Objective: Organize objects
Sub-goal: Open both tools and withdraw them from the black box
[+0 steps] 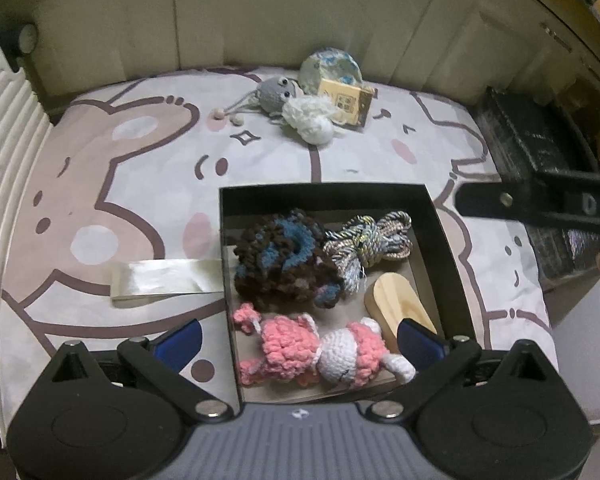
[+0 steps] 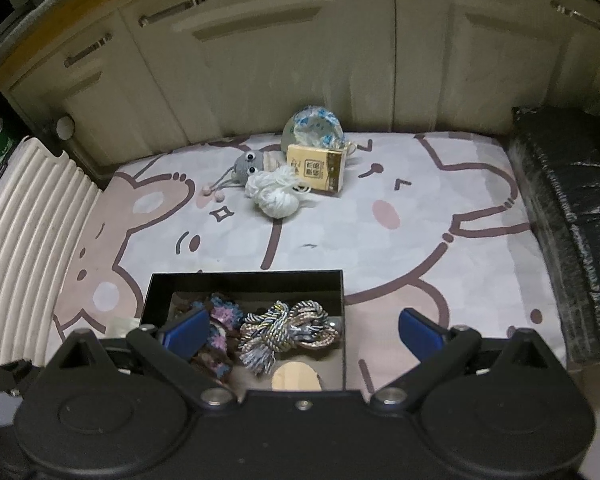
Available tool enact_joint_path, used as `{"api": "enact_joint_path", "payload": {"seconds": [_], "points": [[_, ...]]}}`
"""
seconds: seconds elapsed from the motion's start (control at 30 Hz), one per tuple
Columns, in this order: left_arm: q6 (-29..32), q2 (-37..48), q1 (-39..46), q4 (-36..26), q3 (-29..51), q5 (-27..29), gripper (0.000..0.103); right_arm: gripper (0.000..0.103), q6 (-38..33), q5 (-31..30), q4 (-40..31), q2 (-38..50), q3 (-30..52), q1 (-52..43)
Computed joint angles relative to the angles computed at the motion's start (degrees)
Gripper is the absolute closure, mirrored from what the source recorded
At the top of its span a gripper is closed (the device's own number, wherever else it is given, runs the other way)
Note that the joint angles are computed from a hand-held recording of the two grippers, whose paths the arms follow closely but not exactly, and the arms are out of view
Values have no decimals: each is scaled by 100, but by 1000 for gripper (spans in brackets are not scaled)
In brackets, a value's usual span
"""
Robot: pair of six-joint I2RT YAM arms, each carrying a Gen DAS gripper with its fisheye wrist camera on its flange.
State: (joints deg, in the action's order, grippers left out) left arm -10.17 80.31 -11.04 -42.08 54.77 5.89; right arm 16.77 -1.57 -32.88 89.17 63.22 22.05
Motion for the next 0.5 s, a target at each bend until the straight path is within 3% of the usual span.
{"api": "enact_joint_path", "payload": {"seconds": [0.5], "points": [[-170,-283,319,12,19,-378,0,0,-273,77,-140,-695,-420,-132]]}}
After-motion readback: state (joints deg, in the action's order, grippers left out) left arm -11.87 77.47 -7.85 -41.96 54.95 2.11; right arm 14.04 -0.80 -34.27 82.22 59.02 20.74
